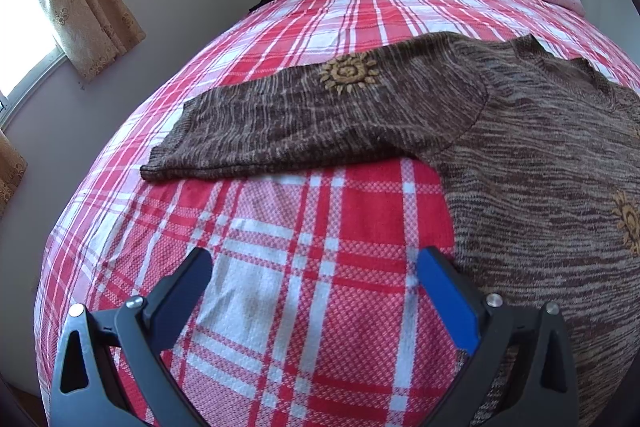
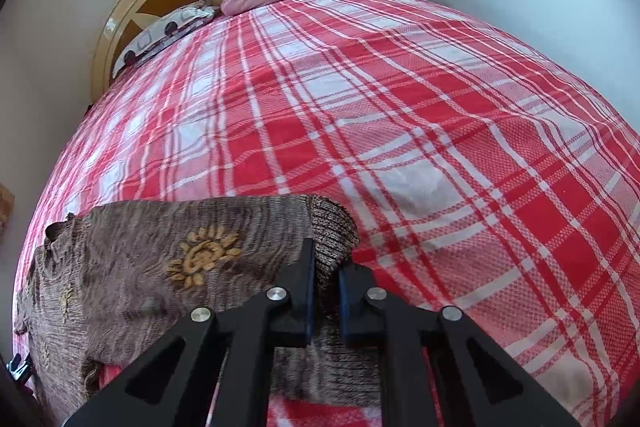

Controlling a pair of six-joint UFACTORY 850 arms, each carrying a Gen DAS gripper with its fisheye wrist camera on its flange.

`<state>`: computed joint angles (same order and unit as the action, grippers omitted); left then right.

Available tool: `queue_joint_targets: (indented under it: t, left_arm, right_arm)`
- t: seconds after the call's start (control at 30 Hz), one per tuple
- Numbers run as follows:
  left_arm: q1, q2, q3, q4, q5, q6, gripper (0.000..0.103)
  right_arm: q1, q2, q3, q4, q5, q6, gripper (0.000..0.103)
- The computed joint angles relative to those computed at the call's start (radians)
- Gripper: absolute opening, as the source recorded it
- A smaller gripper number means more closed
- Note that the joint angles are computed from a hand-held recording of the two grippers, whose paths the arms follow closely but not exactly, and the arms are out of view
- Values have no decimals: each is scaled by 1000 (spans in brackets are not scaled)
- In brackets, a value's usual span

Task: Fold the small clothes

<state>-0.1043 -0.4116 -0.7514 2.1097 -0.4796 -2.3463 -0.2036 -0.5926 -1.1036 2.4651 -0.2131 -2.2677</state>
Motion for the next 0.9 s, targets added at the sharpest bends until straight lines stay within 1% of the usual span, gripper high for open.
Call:
queue_joint_targets:
  t: [0.07,0.13,0.3,0.47,0.67,0.9]
  left_arm:
    - [0,0,1,2,1,-4,103]
    - [-2,0,0,-3,-3,1,103]
    - [0,0,0,0,-2,1,103]
    - [1,3,3,15,9,-21,103]
    - [17,7,5,63,30,-65,103]
    - [25,10,10,108,40,-111,103]
  right_arm:
    - [18,14,3,-29,8,18,8]
    - [37,29,6,-24,15,1,8]
    - [87,73,13,-86,15,46,8]
    - [149,105,-1,-116,21,63,8]
    - [228,104,-41,-158,38,91,8]
    - [285,63,-86,-226,54,167,7]
